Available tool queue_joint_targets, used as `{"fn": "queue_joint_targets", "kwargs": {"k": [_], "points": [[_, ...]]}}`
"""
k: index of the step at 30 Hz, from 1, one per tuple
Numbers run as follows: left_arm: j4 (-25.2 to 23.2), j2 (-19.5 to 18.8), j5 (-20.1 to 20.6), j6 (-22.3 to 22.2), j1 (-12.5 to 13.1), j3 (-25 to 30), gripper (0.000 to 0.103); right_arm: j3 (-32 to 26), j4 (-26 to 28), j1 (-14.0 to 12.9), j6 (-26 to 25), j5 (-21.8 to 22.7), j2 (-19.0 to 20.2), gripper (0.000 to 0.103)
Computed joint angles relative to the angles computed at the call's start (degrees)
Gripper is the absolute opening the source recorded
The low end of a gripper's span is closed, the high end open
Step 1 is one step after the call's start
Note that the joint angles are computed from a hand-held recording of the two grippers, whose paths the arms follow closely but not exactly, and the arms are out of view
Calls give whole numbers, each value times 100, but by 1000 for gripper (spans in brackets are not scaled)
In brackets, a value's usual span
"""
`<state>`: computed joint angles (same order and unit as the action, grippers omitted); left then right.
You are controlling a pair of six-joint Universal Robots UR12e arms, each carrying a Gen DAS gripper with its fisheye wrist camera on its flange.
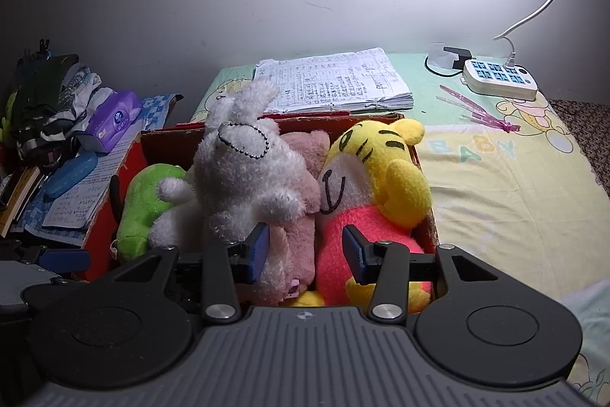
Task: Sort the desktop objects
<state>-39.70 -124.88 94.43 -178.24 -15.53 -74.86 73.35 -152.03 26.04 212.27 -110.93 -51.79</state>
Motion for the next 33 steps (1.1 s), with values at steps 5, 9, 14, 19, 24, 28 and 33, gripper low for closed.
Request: {"fn": "queue_joint_targets", "kwargs": {"k": [5,9,14,19,24,28,33], "points": [[20,17,16,-10,6,-33,103,0,26,4,-5,-9,-1,47],[57,50,27,-24,10,-86,103,10,67,17,16,-22,-8,47],[136,83,94,-17,-9,-149,103,20,86,30,-5,-39,-15,46],[232,125,131,-16,-14,-217,103,59,71,35,35,-33,-40,46],[312,162,145,1,-22,-276,103,83,40,47,48,-42,-55,46],[324,180,128,29,-22,-302,103,103,24,57,34,-63,-69,46],[338,191,140,52,-28,-318,103,113,28,63,53,-56,-77,46]]}}
